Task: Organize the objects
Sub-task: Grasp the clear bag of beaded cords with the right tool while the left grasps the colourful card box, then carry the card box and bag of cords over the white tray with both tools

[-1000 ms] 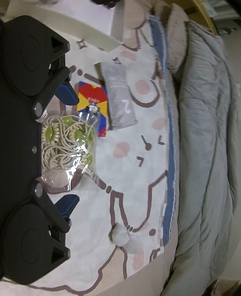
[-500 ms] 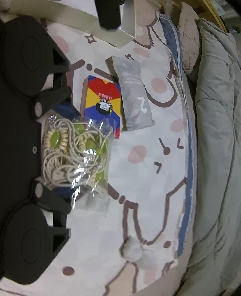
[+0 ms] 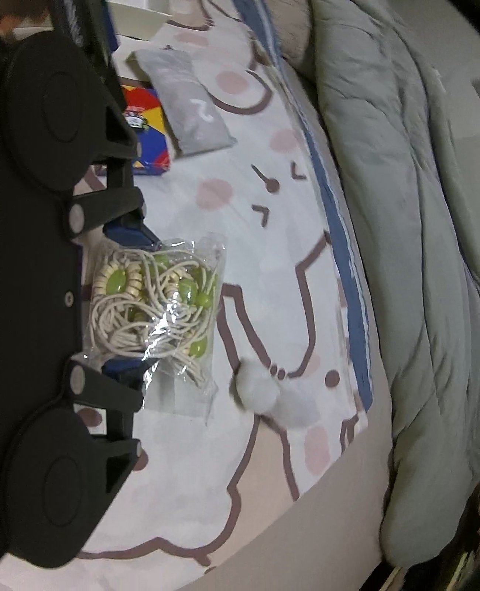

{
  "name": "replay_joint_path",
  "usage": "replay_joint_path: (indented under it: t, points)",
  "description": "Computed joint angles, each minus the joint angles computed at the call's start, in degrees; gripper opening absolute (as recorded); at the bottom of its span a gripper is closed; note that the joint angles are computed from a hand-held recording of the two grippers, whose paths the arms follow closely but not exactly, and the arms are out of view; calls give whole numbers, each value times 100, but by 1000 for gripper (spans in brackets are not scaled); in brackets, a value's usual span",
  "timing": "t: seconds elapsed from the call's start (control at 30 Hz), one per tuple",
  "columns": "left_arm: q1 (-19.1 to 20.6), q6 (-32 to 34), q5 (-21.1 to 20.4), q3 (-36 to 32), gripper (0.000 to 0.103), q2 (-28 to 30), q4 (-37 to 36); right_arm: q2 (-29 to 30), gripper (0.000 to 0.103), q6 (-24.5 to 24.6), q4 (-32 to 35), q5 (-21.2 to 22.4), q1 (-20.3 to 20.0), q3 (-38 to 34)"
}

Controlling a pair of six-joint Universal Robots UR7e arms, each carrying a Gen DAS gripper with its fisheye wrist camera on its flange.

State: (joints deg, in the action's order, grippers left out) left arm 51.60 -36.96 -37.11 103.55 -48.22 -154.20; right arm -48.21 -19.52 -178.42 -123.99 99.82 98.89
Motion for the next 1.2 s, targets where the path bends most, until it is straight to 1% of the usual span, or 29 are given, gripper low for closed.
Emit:
replay_joint_path:
  t: [0.17, 0.23, 0.27, 0.43, 0.53, 0.6, 0.63, 0.67, 0.77, 0.9, 1.1, 1.2]
  points:
    - [45, -184, 142, -401, 103, 348, 507, 31, 57, 199, 121, -24, -36, -55]
    - [48, -265, 185, -477, 103, 441, 472, 38, 57, 189, 153, -6, -48, -65]
    - [51, -359, 186, -548, 103, 477, 592, 39, 57, 167, 157, -10, -56, -67]
    - [21, -352, 304, -801, 103, 668, 1018, 9, 57, 264, 236, -23, -110, -85]
    - [24, -521, 398, -880, 103, 729, 1192, 14, 57, 268, 256, -28, -117, -98]
    - [21, -603, 430, -914, 101, 743, 1310, 28, 57, 234, 256, -51, -115, -100]
    - [15, -613, 454, -929, 95, 747, 1386, 32, 57, 215, 276, -65, -113, -102]
    - [5, -582, 487, -918, 91, 742, 1407, 35, 57, 202, 289, -72, -112, -103]
    - [-4, -399, 427, -782, 89, 656, 1142, 16, 57, 200, 343, -62, -115, -101]
    - [-68, -243, 425, -616, 89, 533, 1000, -55, 56, 229, 355, -29, -99, -46]
    - [-324, 246, 688, -314, 89, 291, 430, -212, 56, 145, 91, 60, -8, 119]
    - [-475, 450, 848, -209, 89, 148, 177, -300, 56, 64, -148, 153, 62, 220]
